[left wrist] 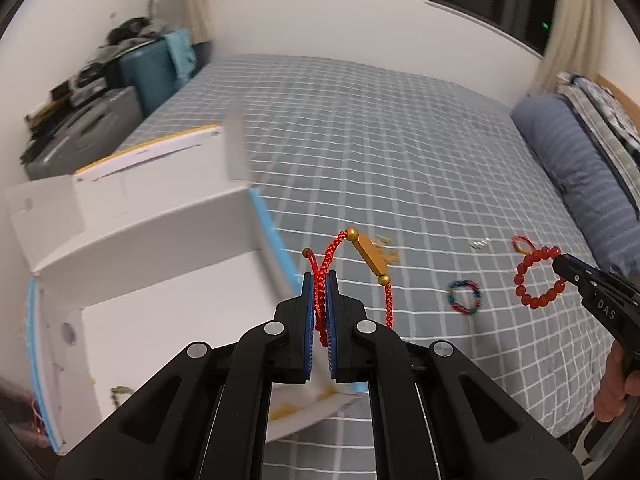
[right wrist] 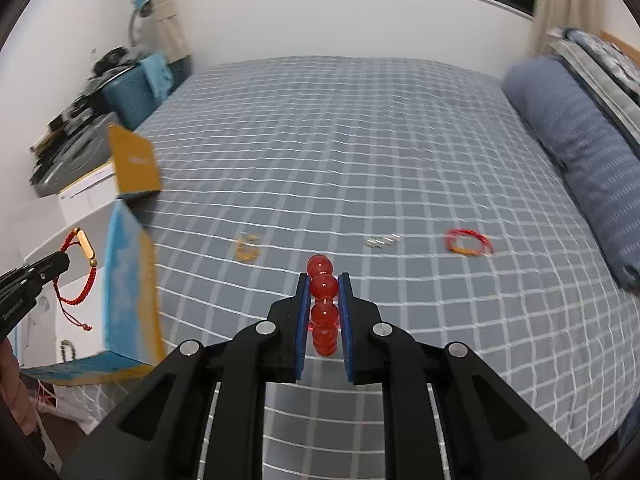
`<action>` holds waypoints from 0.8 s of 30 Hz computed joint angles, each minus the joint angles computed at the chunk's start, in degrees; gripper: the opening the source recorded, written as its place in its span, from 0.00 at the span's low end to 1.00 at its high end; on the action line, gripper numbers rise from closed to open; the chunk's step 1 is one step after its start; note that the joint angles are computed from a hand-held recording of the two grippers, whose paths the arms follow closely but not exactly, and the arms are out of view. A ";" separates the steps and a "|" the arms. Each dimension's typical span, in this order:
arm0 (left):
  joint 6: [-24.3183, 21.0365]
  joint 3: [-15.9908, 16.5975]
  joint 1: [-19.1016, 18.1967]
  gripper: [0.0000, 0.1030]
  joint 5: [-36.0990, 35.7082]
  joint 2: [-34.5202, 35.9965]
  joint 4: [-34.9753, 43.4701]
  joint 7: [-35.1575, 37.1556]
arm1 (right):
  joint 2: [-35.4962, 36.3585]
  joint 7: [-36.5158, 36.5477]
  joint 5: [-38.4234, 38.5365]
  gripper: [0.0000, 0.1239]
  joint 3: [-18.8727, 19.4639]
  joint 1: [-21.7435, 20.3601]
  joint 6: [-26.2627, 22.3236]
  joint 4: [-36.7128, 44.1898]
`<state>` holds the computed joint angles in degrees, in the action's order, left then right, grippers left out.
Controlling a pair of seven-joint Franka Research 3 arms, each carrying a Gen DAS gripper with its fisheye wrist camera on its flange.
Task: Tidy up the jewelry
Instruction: 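Carry both red bracelets over the white box and lower them inside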
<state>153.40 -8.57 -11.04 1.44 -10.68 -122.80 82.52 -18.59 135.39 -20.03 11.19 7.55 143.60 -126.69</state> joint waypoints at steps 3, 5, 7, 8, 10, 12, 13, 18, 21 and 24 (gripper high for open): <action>-0.29 0.72 1.25 0.04 0.75 -1.10 -0.74 -0.95 | 3.22 -0.82 -0.18 0.11 0.88 1.26 0.07 3.59; -0.40 1.28 2.12 0.04 1.12 -1.78 -1.36 -1.58 | 4.90 -1.45 -0.21 0.11 0.86 2.56 0.18 5.43; -0.41 1.89 2.88 0.04 1.36 -2.53 -2.20 -1.84 | 6.89 -1.97 -0.46 0.10 0.95 3.98 0.26 7.66; -0.55 2.11 3.24 0.04 1.51 -2.82 -2.53 -2.01 | 7.77 -2.09 -0.63 0.10 0.92 4.71 0.30 8.63; -0.67 2.51 3.90 0.04 1.79 -3.37 -3.20 -2.26 | 9.67 -2.51 -0.76 0.10 0.70 6.27 0.45 10.78; -0.82 2.85 4.52 0.04 2.04 -4.03 -3.87 -2.59 | 11.39 -2.68 -1.14 0.10 0.43 7.78 0.46 12.75; -0.93 3.05 4.90 0.04 2.27 -4.49 -4.31 -2.78 | 12.42 -2.92 -1.13 0.10 0.32 8.60 0.56 13.92; -1.38 3.84 6.64 0.04 3.53 -6.23 -6.04 -3.91 | 16.85 -4.24 -1.16 0.10 -0.79 12.49 0.55 19.01; -1.45 4.40 7.38 0.04 3.83 -6.47 -6.67 -4.24 | 19.30 -5.97 0.09 0.10 -1.59 14.60 1.12 21.55; -1.38 4.79 8.14 0.04 3.98 -6.42 -7.30 -4.71 | 22.15 -7.11 0.31 0.10 -2.18 16.69 0.96 24.55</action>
<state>152.02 -3.78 -2.90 5.41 -17.10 -130.11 77.81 3.56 128.28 -19.71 9.00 24.24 144.56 -102.15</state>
